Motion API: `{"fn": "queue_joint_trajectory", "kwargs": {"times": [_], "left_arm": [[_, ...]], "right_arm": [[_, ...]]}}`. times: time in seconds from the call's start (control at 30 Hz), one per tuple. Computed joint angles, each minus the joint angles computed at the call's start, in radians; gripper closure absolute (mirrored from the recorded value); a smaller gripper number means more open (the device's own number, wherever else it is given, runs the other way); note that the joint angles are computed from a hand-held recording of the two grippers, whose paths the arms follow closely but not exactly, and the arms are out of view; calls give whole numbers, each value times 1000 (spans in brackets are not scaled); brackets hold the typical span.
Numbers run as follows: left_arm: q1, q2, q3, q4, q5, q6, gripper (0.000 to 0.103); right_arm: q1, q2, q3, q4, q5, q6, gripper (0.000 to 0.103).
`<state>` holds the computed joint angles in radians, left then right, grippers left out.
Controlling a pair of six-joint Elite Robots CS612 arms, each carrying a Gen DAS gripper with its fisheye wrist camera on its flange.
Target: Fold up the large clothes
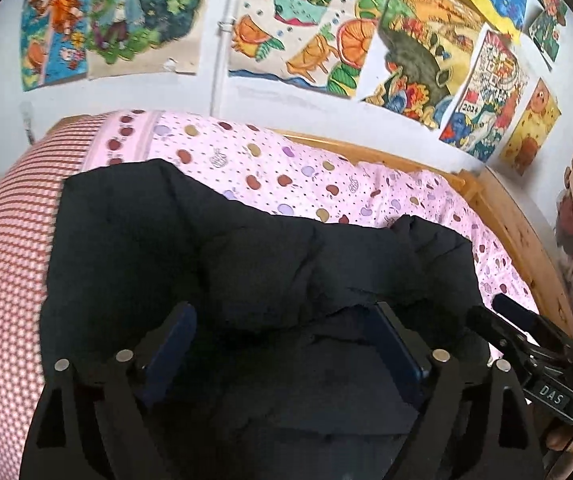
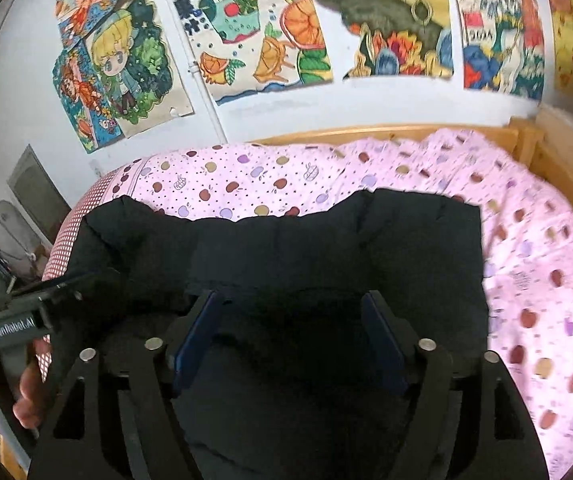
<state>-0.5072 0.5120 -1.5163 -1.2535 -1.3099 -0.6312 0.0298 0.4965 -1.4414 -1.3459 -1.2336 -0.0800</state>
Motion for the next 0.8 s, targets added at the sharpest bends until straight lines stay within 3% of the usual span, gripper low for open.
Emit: {"fn": "queue_joint_trajectory", "kwargs": {"times": [0.13,0.27,0.5,0.8], "left_arm": [[-14,5,-52,47,31,-24,9],[-37,21,-120,67,60,-9,8],[-65,46,-222,145,22,-9,7],[-113,69,-313,224,78,13,5]], "right_arm": [[-7,10,-65,25,-35,-18,23],[-12,22,-131,49,-50,-54,21],[-29,48,-249,136,-8,-94,21],[-55,71,-363,233,34,-123,20]]}}
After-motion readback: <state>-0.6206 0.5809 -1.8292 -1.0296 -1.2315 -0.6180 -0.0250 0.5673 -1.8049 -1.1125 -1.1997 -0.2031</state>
